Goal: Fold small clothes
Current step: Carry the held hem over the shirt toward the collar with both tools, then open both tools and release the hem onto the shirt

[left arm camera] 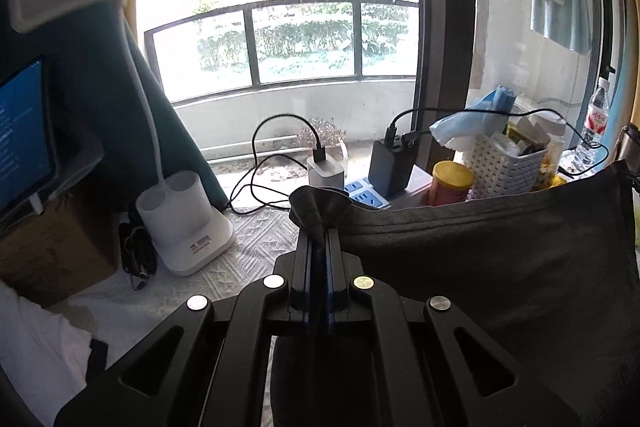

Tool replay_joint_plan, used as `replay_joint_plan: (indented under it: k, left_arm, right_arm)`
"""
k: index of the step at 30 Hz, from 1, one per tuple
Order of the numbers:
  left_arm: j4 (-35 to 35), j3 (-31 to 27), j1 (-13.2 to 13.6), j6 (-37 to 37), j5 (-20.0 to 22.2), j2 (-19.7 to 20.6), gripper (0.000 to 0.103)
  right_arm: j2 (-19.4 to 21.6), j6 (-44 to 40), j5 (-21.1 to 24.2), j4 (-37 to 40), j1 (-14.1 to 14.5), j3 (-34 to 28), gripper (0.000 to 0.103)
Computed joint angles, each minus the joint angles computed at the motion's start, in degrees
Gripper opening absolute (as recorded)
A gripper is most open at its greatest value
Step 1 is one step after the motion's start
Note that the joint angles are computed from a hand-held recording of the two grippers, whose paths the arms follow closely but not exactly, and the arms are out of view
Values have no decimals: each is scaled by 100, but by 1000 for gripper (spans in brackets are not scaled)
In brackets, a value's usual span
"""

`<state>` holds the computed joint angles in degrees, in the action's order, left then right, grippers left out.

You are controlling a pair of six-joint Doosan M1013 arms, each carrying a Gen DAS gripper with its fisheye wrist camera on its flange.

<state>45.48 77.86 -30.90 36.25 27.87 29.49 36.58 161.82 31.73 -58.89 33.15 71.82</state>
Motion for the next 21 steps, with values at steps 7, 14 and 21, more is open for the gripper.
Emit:
replay_joint_plan:
  k: [7, 14, 21]
  left_arm:
    - [-442, -204, 50, 403, 79, 215, 4]
    - [-1534, -510, 133, 1344, 540, 473, 6]
    - [-1269, -513, 125, 964, 774, 479, 28]
  right_arm:
    - [252, -216, 304, 245, -5, -262, 7]
    - [502, -786, 883, 695, 7, -577, 7]
    - [506, -668, 1148, 550, 40, -612, 24]
